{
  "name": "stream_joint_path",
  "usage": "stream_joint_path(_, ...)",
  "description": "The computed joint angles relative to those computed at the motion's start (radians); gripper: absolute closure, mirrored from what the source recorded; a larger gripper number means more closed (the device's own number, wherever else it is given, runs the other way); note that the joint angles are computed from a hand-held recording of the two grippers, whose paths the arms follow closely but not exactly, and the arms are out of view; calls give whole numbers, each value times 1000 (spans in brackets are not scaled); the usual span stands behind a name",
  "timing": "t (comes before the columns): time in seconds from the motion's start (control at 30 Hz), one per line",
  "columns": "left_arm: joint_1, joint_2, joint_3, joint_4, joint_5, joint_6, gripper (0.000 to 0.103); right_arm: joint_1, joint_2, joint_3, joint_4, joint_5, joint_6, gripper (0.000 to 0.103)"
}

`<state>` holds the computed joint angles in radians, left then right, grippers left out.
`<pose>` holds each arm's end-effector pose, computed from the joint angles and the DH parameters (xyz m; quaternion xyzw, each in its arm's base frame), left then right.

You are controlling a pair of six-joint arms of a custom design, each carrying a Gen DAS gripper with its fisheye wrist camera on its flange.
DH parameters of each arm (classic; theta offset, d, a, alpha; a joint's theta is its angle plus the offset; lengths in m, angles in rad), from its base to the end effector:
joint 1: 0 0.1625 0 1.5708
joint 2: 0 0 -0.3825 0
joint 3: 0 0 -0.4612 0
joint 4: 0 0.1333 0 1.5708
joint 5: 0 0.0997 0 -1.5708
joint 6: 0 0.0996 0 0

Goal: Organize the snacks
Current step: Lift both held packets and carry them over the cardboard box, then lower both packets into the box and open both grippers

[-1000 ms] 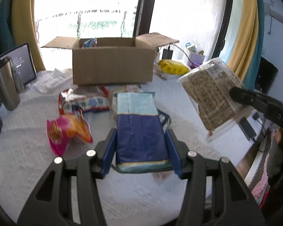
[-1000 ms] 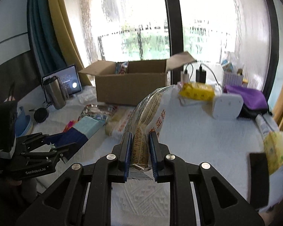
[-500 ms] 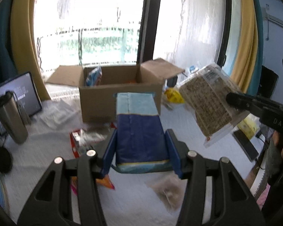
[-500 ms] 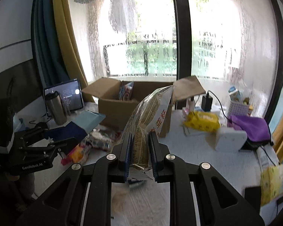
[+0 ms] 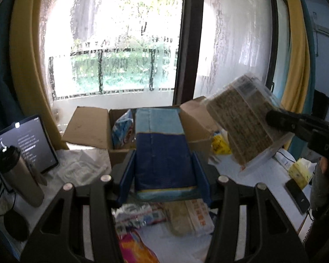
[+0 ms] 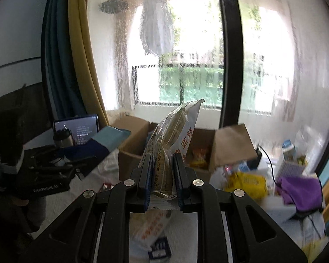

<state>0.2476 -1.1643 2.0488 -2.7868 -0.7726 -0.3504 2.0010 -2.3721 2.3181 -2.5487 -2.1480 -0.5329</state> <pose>-0.4931 -0.3357 0.1238 0.3681 0.8334 -0.3864 0.1438 0.2005 -0.2475 0.4963 0.2618 -0.8041 0.4596 0.2715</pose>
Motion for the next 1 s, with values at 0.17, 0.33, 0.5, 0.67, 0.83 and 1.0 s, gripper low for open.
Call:
stream_joint_path(0.17, 42, 54, -69, -39, 3, 55, 50, -35, 102, -57, -73, 59, -26, 83)
stream_joint_path(0.33, 82, 107, -143, -99, 10, 120, 50, -68, 181, -101, -130, 97, -34, 83)
stream_joint_path(0.5, 122, 139, -207, -123, -24, 162, 50, -97, 239, -140, -169, 121, -50, 83)
stream_joint_path(0.67, 151, 163, -247, -138, -39, 199, 50, -118, 291, -174, -198, 137, -71, 83)
stream_joint_path(0.83, 176, 203, -316, -131, -53, 236, 50, -134, 344, -206, -223, 149, -87, 83)
stream_joint_path(1.0, 210, 244, -383, -102, -78, 265, 50, -154, 405, -248, -240, 163, -98, 83)
